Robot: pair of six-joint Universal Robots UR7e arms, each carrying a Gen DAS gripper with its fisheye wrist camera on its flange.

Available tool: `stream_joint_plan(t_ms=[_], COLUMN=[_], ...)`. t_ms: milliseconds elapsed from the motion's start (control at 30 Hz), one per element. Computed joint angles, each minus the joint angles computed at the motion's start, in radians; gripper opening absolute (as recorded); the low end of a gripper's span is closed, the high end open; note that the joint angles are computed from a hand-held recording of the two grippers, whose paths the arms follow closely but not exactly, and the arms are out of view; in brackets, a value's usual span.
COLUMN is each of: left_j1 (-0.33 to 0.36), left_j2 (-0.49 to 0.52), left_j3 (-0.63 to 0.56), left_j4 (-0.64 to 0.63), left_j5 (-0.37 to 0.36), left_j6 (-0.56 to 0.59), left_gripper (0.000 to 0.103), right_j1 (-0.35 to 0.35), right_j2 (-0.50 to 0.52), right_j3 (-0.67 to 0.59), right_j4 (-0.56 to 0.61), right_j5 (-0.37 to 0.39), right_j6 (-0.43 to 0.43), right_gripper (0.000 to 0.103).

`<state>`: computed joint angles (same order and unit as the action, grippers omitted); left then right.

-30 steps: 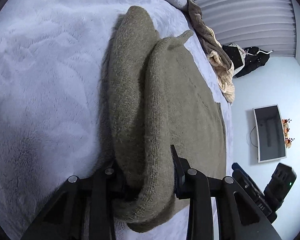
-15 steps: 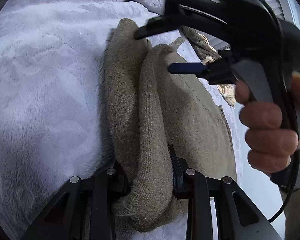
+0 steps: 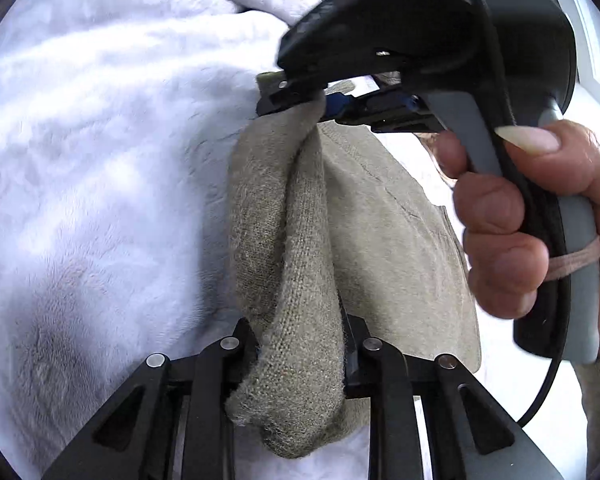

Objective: Fold small clothes

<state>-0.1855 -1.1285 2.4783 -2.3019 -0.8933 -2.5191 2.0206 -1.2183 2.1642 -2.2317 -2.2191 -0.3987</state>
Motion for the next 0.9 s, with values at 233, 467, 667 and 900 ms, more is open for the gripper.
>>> stream_joint_plan(t_ms=[233,467,667,900], left_j1=[0.082,0.149,0.2,0.249], left_j2=[0.026,0.061,0.118,0.179], left_j3=[-0.123,-0.241,-0.354,-0.476], left_j4=[0.112,0.222,0.299,0.391], left_j5=[-0.041,-0.052,-0.062,-0.085], left_j6=[0.084,0.165,0.239,0.303], left_gripper=[0.026,0.025,0.025,0.025], right_j1=[-0.033,-0.044,-0.061,-0.097], right_j2=[-0.091,-0.147,-0.184,-0.222], right_j3=[-0.023,-0.068,-0.115,-0.171], right_j4=[0.075,0.14,0.192,0.259], right_j5=[0.11,0.175,0.219,0.269], right_j6=[-0.037,-0.07,-0.094,-0.122], right_gripper=[0.017,0.017,0.017,0.017])
